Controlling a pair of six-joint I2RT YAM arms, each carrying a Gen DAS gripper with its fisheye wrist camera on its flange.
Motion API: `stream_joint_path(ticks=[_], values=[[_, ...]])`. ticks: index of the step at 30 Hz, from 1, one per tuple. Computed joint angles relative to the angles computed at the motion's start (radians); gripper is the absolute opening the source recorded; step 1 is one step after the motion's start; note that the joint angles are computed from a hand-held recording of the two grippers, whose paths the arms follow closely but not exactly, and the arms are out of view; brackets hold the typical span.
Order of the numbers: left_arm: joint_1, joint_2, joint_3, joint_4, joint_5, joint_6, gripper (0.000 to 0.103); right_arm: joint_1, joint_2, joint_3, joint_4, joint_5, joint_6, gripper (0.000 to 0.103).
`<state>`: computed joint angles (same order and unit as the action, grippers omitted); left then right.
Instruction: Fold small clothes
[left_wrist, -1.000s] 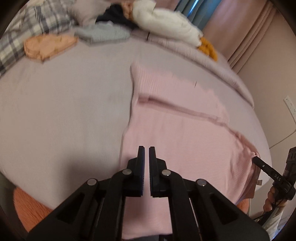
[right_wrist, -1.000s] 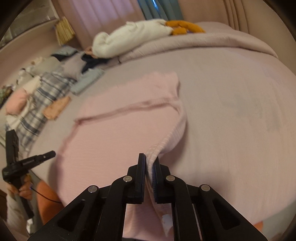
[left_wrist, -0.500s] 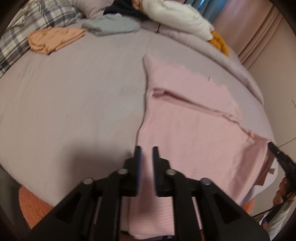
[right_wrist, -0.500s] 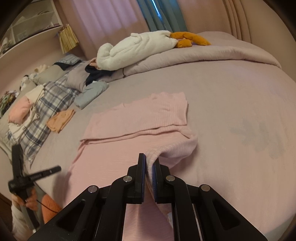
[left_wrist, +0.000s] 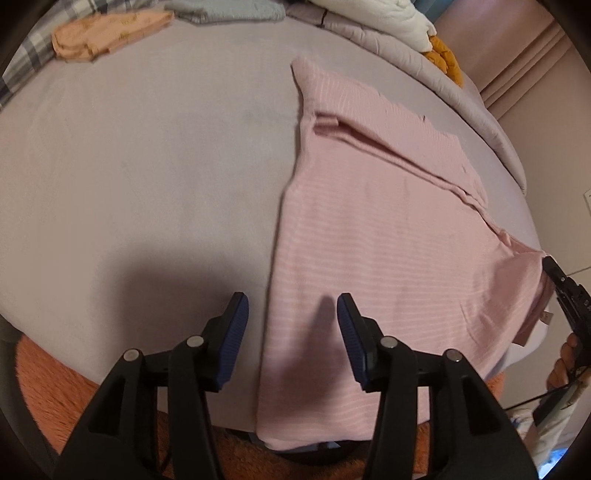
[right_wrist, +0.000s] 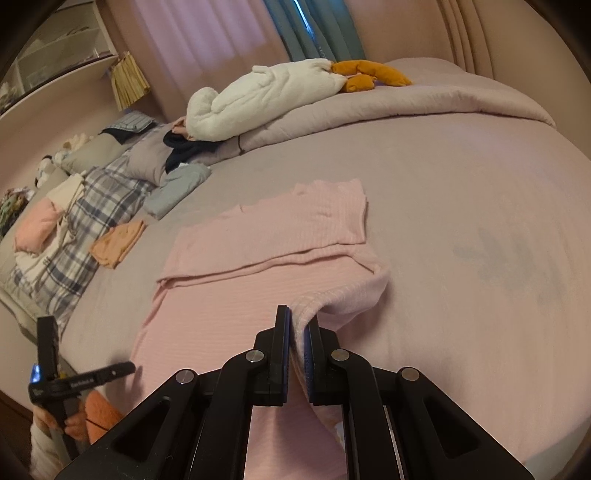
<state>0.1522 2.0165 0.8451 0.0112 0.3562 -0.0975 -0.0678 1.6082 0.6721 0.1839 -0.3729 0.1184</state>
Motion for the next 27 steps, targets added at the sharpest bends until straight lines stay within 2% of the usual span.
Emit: stream_joint_path(ticks=[5,6,9,13,17,19,27], values=[[0.015,0.004,-0.016,0.003,0.027,0.010,0.048,-0.001,0.001,-0.008,0.010,0.001,0.007,0.008],[0.018,0.006,-0.019,0.003,0.035,0.007,0.042,-0.001,0.001,-0.008,0.009,0.001,0.010,0.008],[0.015,0.025,-0.012,-0.005,0.061,0.016,0.004,0.000,0.004,-0.005,0.005,-0.001,0.012,0.008],[-0.021,-0.007,-0.054,0.058,0.034,0.004,0.005,0.001,0.008,0.000,0.004,-0.002,0.019,0.008],[-0.006,-0.062,-0.048,0.046,0.129,-0.011,0.005,-0.003,0.007,0.008,-0.002,-0.015,0.018,0.008],[-0.006,-0.082,-0.037,0.050,0.144,-0.014,0.005,-0.005,0.013,0.023,-0.009,-0.018,0.012,0.008],[-0.016,-0.084,0.069,0.103,0.096,-0.078,0.005,-0.042,0.070,0.112,0.001,-0.018,0.045,0.008]])
